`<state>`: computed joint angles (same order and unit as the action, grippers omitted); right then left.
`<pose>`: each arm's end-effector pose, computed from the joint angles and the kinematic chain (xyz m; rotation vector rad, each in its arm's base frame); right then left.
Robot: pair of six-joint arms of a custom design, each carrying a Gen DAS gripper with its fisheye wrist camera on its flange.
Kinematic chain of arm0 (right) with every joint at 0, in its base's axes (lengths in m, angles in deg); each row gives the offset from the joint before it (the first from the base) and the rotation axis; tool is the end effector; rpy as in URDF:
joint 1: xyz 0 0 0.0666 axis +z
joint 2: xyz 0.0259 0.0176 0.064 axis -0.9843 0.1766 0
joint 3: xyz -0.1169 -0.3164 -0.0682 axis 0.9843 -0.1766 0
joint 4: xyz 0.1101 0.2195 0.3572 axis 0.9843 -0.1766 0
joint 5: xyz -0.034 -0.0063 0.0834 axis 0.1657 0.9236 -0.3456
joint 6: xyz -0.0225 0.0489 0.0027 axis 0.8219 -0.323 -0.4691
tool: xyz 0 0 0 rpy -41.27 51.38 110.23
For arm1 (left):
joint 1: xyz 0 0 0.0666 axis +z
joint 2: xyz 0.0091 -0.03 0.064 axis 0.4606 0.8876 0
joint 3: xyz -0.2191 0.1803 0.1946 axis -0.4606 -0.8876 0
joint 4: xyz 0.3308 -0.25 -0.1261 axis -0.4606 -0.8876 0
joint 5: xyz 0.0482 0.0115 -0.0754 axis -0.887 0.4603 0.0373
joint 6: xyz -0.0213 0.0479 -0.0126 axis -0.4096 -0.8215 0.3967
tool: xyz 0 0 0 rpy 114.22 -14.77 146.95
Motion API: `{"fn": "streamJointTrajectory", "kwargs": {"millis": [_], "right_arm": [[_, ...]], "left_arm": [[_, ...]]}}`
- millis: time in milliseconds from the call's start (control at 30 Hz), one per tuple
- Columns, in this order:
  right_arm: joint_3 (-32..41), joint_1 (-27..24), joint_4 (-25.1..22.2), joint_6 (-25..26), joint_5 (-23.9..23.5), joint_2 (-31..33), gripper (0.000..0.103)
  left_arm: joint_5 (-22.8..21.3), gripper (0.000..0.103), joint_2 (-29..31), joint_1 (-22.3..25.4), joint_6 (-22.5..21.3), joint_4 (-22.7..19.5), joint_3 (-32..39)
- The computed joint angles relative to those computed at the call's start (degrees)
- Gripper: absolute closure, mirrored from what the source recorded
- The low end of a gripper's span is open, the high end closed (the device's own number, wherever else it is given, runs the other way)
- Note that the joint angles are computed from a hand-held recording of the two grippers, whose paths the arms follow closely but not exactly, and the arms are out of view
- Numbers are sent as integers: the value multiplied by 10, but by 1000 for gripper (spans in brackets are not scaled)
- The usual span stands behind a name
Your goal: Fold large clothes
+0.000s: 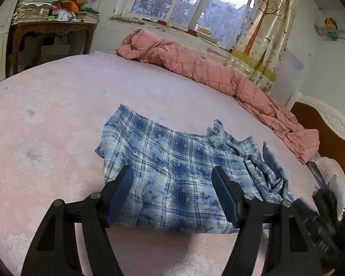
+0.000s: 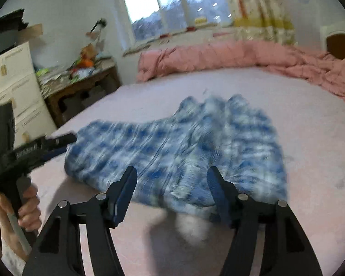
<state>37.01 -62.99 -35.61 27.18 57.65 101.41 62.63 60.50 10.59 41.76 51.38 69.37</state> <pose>0.5158 0.1571 0.3562 -0.1144 2.1137 0.3451 0.5469 -0.1634 0.3484 -0.2498 2.1359 -0.3860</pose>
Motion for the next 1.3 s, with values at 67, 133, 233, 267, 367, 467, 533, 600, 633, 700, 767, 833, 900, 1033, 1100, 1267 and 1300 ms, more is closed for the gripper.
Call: {"fn": "streamJointTrajectory", "kwargs": {"millis": [67,133,233,267,367,467,533,600,633,700,767,833,900,1033,1100,1267,1300], "right_arm": [[-15,-1,28,-11,60,-17,37],[-8,-6,22,-26,121,-15,30],[34,-26,-47,-35,157,22,30],[43,-30,-60,-37,149,32,30],[78,-35,-101,-30,105,67,18],[88,-22,-107,-13,125,81,13],[101,-9,-121,9,153,96,13],[108,-7,-137,22,151,103,12],[104,-6,-135,20,150,102,12],[104,-6,-136,18,151,104,12],[106,-3,-136,25,162,106,12],[101,2,-128,24,181,102,12],[74,-2,-94,-6,174,75,12],[30,-12,-31,-12,116,30,12],[28,-7,-31,5,122,27,10],[58,-7,-76,1,96,62,9],[62,-4,-80,4,107,68,9]], "left_arm": [[3,35,1,0,1,-1,2],[6,35,3,-1,-1,-3,4],[3,35,7,-7,-8,-7,7],[1,35,9,-8,-12,-11,9],[-16,35,16,-16,-27,-31,20],[-43,35,20,-22,-46,-44,26],[-52,35,23,-22,-45,-49,29],[-49,35,26,-19,-36,-53,31],[-43,35,28,-16,-33,-56,32],[-15,35,34,-9,-28,-68,39],[-2,35,35,-2,-20,-72,40],[-11,35,30,3,-15,-72,36],[-11,32,22,12,-3,-70,29],[84,22,22,50,52,-72,20],[119,22,28,66,75,-79,19],[167,20,51,84,85,-90,26],[169,19,51,83,82,-84,24]]}}
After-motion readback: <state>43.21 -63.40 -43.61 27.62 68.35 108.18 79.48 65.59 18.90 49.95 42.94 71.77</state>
